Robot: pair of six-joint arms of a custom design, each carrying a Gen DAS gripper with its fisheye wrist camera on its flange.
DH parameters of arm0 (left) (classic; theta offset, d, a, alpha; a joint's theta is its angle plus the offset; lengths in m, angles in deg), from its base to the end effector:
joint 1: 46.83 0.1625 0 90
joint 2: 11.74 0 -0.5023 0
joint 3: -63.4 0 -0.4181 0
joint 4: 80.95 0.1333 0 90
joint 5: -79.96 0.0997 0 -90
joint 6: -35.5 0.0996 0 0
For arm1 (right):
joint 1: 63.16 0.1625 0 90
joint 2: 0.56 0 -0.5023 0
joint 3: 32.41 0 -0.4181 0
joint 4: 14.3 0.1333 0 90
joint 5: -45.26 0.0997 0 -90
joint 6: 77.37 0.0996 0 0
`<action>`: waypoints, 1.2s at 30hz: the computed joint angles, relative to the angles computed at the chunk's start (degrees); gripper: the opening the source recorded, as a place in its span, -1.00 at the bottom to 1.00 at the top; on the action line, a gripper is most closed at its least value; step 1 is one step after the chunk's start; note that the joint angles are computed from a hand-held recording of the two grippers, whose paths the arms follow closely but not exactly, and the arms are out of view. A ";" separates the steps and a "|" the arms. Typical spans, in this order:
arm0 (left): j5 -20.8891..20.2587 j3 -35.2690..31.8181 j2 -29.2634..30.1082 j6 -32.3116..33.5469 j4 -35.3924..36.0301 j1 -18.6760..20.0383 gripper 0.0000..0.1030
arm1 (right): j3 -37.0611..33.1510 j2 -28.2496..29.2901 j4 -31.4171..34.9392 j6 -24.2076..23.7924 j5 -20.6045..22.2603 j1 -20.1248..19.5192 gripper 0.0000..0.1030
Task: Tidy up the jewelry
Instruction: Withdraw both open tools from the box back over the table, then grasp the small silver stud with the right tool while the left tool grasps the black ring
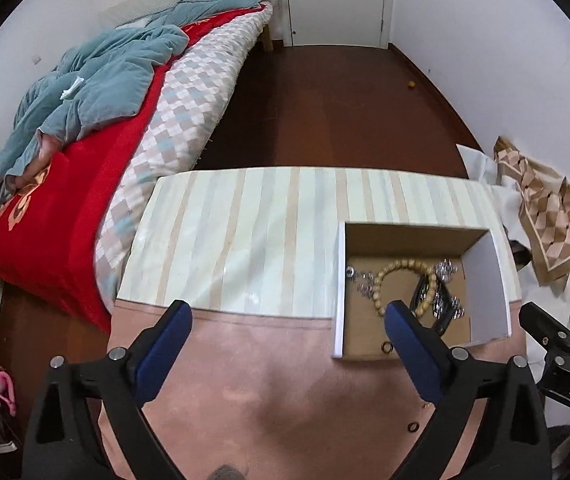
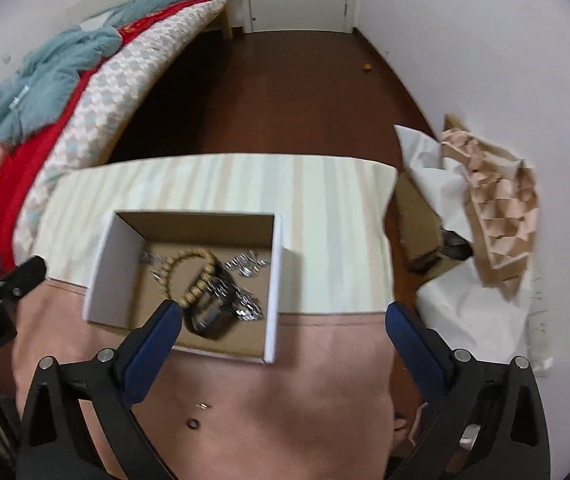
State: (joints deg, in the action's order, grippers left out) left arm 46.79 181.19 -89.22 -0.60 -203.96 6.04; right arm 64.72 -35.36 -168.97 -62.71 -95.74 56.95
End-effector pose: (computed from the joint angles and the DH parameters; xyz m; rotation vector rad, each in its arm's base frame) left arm -0.1409 -0.5451 0.3157 0.0959 2.2048 -0.5988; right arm 0.4039 -0.5851 0.0203 0.2860 -2.2747 0.4597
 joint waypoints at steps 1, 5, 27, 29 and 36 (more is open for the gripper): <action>-0.12 0.42 -0.32 -0.47 0.30 -0.27 0.92 | 0.65 -0.13 -0.23 0.55 -0.17 0.19 1.00; 0.98 2.23 -1.79 -3.47 1.81 -1.52 0.93 | 2.87 -0.39 -2.36 1.49 -1.39 1.18 1.00; 3.04 11.03 -4.81 -20.86 15.90 4.63 0.93 | 14.09 6.53 -20.27 -1.13 11.14 -1.55 -0.48; 3.37 11.28 -4.94 -20.81 15.91 4.40 0.92 | 13.49 7.80 -20.90 -2.99 8.79 -1.01 -0.83; -1.24 13.74 -3.54 -13.86 6.02 0.35 0.92 | 16.88 5.58 -26.18 -1.36 9.00 -1.56 -0.83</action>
